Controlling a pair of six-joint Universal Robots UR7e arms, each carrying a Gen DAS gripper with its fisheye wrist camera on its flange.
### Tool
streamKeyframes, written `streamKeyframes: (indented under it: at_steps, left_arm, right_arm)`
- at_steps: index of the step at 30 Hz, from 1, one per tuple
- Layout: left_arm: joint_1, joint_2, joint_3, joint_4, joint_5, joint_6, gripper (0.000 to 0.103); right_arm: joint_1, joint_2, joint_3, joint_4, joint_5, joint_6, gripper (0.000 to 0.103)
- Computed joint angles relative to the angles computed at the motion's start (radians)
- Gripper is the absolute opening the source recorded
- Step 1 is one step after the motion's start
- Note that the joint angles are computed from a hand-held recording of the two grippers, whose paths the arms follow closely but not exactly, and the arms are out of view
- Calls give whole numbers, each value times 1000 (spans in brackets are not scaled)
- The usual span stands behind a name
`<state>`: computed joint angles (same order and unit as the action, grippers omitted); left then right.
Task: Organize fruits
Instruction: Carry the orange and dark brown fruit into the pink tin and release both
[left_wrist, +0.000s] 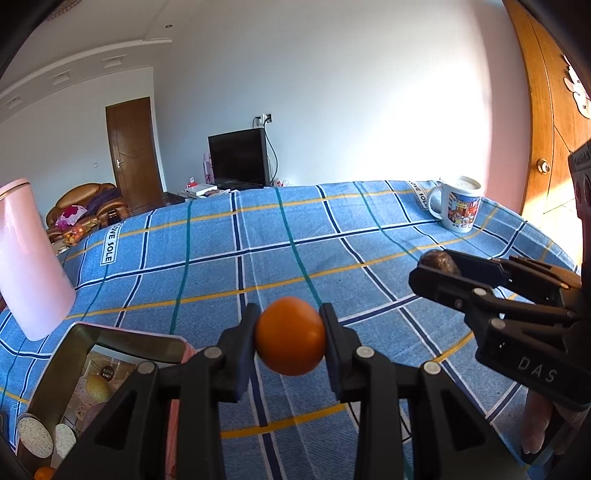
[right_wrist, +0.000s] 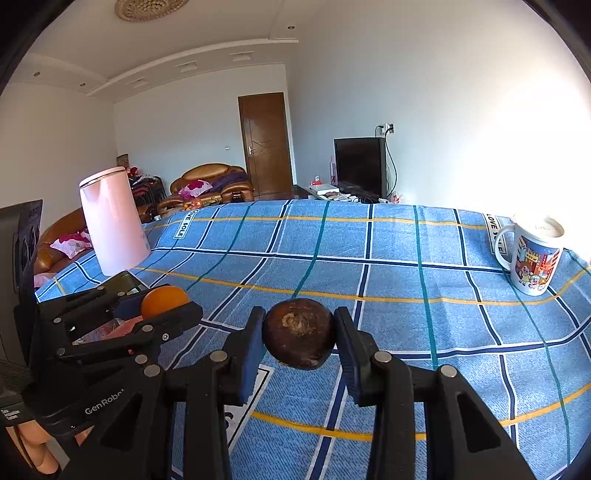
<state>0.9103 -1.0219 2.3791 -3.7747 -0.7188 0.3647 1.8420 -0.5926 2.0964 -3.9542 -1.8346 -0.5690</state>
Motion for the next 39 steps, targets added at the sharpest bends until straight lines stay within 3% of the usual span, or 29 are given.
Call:
streamKeyframes:
  at_steps: [39]
  left_arm:
    - [-32, 23, 74, -329, -41, 116, 34]
  right_arm:
    - [28, 53, 46, -252, 34, -91, 40]
